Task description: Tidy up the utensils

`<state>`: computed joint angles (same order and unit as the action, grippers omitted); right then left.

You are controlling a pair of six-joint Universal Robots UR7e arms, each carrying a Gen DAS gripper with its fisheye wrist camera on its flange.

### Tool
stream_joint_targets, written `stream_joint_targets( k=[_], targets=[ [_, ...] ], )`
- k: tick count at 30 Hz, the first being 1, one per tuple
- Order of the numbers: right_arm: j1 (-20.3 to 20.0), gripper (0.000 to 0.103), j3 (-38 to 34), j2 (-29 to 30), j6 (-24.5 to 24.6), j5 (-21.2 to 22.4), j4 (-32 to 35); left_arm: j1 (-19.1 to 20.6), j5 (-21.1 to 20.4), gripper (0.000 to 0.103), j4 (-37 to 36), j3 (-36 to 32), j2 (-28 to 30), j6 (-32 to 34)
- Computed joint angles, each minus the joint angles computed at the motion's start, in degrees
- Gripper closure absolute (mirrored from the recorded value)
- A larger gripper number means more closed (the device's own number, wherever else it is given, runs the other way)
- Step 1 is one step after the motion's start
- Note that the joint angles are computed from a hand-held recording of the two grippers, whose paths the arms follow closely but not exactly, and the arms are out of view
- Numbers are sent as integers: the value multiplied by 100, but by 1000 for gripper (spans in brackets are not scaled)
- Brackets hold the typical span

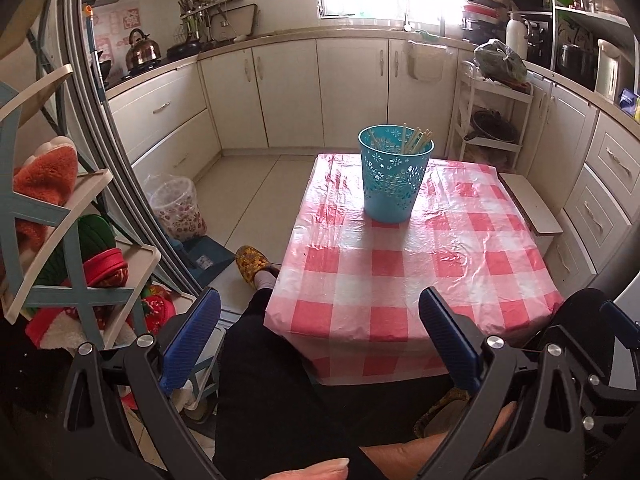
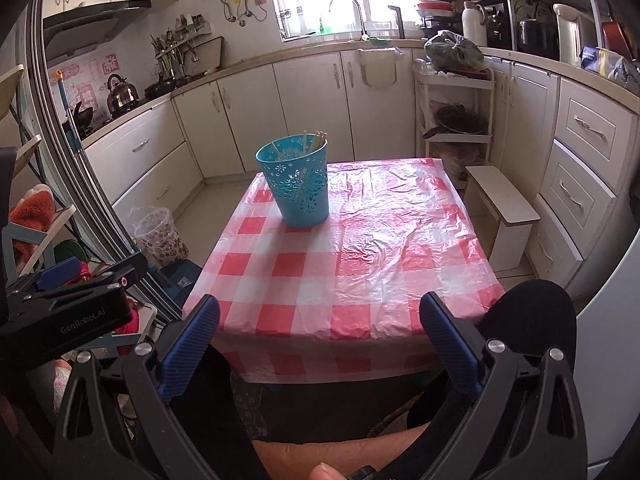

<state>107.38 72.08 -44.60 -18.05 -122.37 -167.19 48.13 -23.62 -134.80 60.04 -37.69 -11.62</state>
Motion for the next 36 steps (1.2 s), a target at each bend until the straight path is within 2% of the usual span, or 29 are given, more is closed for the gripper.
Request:
stream_joint_targets(
  k=[7,12,19,32,36],
  targets=[
    [9,7,126,-43,-209,-101,-279,-87,6,8,-232,169,-64,-55],
    [-27,7,184,-82,-204,-46,-526,-97,-60,8,-62,93,10,-115],
    [-89,7,220,-111,-45,67,-388,-103,-33,8,216,98,36,-261],
    [-32,7,234,-80,-145,56,-376,-79,-143,8,357,145,-49,-461],
    [-19,7,245,-76,-185,53,-398,-105,-79,8,-115,309,-81,-212]
  ],
)
